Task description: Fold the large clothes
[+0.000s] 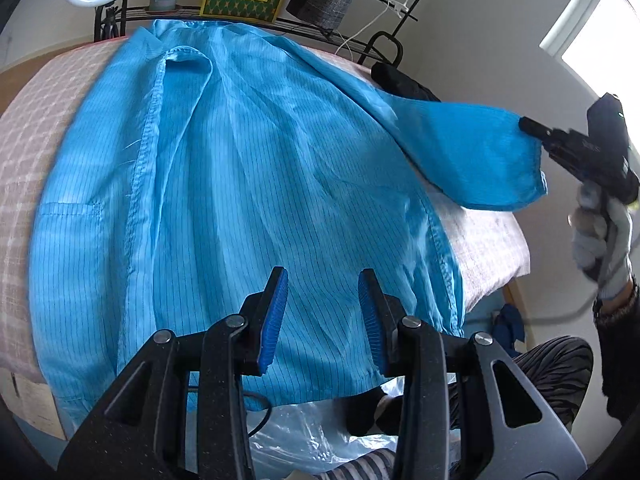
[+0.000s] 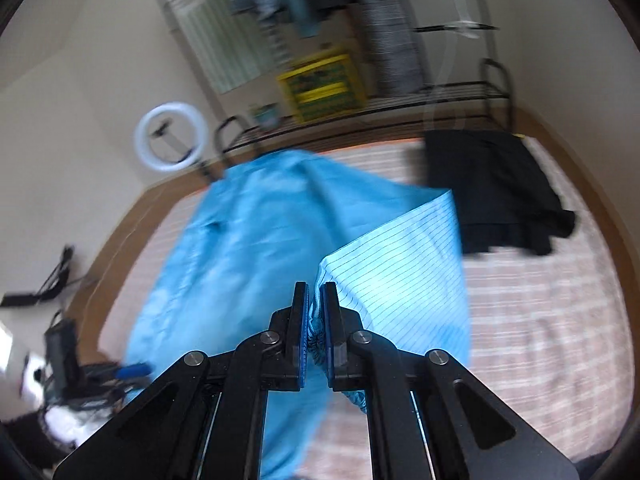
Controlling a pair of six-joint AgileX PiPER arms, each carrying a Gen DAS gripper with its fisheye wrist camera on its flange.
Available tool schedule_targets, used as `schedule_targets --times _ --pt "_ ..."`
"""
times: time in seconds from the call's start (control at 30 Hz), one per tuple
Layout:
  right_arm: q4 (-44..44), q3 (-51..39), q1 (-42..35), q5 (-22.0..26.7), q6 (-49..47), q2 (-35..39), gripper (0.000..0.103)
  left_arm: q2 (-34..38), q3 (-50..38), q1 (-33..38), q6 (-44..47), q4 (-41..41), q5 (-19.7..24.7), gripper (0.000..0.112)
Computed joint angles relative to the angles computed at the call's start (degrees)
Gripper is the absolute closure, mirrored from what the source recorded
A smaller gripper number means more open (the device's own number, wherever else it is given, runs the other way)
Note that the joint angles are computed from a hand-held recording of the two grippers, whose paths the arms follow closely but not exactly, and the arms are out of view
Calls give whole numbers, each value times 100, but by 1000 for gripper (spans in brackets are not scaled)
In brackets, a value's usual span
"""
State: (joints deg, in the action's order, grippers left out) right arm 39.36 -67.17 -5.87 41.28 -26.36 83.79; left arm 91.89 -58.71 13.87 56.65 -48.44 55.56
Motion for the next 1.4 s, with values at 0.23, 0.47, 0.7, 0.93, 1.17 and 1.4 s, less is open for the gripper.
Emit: schedule_targets --times 0.23,0.47,0.7,0.93,1.17,1.4 --pt "7 419 2173 -88 37 197 98 226 -99 628 132 -366 436 75" --pt "77 768 3210 -465 -4 815 98 440 -76 861 203 -424 623 75" --pt "-207 512 3712 -471 -38 1030 98 597 -71 810 182 -391 647 75" --pt "-316 576 3474 211 -296 1071 93 875 -236 655 -18 -387 737 75" --pt "92 493 2591 1197 -860 564 83 1005 -402 125 -222 -318 484 75" --pt "605 -19 1270 1951 -1564 518 68 1559 -1226 -418 -915 -36 347 75"
